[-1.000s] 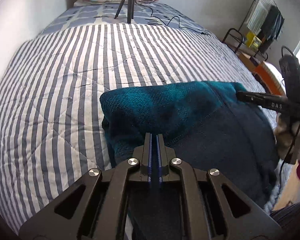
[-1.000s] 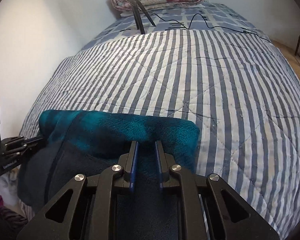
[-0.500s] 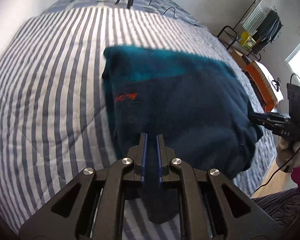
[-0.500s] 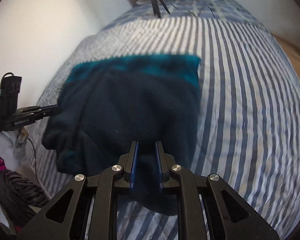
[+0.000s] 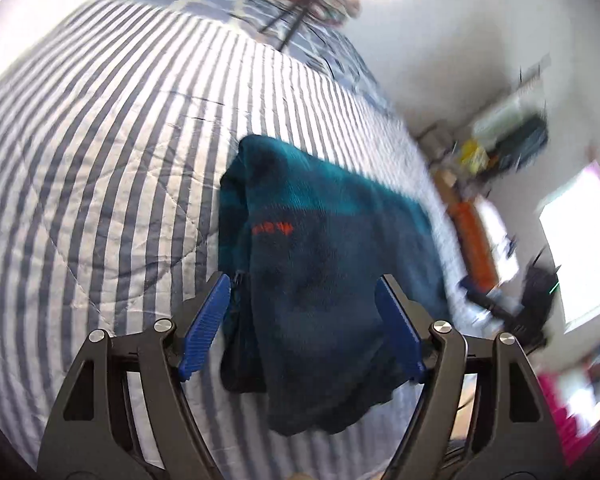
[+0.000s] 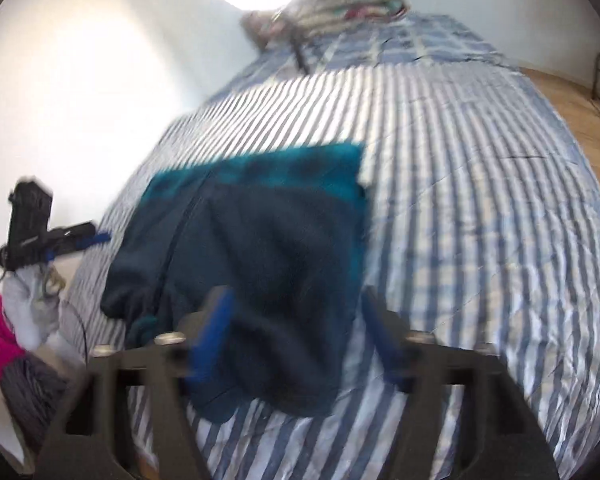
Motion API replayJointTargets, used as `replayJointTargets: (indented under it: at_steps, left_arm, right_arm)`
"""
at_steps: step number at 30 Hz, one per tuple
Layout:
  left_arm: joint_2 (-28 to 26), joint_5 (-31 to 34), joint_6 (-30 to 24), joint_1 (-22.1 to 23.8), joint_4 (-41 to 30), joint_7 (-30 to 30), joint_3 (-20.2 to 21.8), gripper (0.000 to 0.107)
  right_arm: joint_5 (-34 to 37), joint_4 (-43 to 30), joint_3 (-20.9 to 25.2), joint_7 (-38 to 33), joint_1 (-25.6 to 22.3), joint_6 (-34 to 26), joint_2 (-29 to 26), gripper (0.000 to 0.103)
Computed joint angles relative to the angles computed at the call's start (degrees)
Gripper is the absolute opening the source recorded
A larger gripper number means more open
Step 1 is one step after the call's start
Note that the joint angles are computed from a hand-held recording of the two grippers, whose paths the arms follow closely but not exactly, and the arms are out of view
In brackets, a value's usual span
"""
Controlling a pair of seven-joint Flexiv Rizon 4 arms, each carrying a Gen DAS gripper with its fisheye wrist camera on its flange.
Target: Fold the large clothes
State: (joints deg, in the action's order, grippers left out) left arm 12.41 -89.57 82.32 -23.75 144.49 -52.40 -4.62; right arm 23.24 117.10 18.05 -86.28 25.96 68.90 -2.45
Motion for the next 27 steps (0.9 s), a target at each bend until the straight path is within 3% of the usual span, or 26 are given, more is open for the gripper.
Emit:
replayJointTargets:
  at_steps: [2,6,9,18,27]
  left_arm:
    - [-0.7,-4.52,-5.0,1.12,-0.61,0.93,1.76,0.077]
    - [-3.3,-2.69,-14.26,5.28,-1.01,-1.26,3.8,0.077]
    - [-4.59,-3.03,-17.27,7.15,-1.61,-0.22,3.7,0.077]
    - [-10.67,0.52,-20.29,9.19,-5.07,0.36,2.49,0.077]
    - [-13.07,-5.55,-23.9,9.99,-5.54,5.8,2.42,0.077]
  right_arm:
    - [4.44,-1.65,-0.51,-2.53,-1.18,-2.08,-0.81,0.077]
    - [12.65,-4.94,-1.04,-6.26,-3.72,-7.47,-2.74,0.077]
    - [15.32,-6.25,-1.13,-8.25,-4.94,-9.64,-3.81,0.077]
    - [21.29,-10.79,-0.31,-12.12,-7.32,-13.73,-8.69,0.077]
    - [32.07,-14.53,1.24,-19.72,-12.01,-19.1,-12.09,0.077]
